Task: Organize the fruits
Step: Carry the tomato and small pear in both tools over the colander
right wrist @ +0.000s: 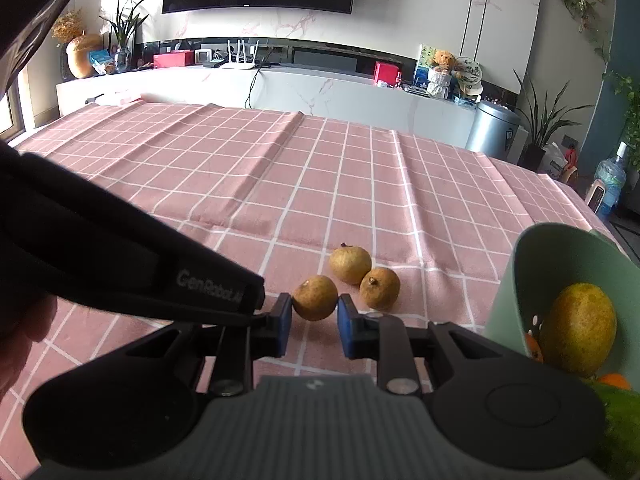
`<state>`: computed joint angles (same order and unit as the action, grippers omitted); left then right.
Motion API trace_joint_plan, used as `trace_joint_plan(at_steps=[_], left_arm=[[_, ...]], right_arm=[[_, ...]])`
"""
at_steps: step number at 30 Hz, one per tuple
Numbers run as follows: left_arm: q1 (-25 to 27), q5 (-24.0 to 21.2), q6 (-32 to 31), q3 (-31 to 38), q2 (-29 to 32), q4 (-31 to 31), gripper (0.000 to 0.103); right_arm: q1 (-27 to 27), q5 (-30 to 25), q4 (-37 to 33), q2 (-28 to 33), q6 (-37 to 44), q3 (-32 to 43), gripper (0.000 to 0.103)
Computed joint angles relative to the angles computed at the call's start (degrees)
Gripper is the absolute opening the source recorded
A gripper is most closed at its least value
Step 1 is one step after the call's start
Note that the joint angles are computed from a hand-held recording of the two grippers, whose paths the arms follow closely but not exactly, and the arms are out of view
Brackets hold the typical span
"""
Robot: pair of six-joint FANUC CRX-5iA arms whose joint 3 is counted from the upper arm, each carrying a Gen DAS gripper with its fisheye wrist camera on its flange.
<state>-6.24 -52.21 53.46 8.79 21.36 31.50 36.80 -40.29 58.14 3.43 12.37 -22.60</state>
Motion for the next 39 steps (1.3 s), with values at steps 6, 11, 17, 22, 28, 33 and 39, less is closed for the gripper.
trace_joint_plan(at_steps=[6,11,17,22,28,33,39], left_arm=[[0.16,2.12,-1.85,-2.87,-2.93,1.36,0.030],[0.69,3.61,-3.81,-6.19,-5.93,4.40,0.031],[0.54,5.27,-5.77,-9.15,-9.67,5.99,0.031],[-0.02,5.49,-7.57,-11.09,-12.02,8.83,0.031],[-1.86,3.59,-9.90,-11.02,-12.61,12.61,0.031],[-4.80,2.19,-11.34,-8.48,-10.95,14.02,0.031],[-8.84,-1.39,-7.75,-0.78,-6.00,8.20,0.031]], right_arm=[[0.76,-0.85,2.04,-1.90,-2.10,-1.19,0.019],[1.99,-1.40,4.63,-4.44,-3.42,-2.51,0.019],[4.25,-4.94,4.81,-6.94,-1.92,-2.62,0.019],[6.46,-8.77,4.49,-10.40,-1.24,-3.30,0.019],[8.64,-14.15,3.54,-16.40,-2.13,-5.56,0.020],[8.76,-20.51,0.68,-20.06,-1.51,-6.20,0.020],[6.19,-25.33,-6.58,-21.85,2.50,-4.67,0.020]])
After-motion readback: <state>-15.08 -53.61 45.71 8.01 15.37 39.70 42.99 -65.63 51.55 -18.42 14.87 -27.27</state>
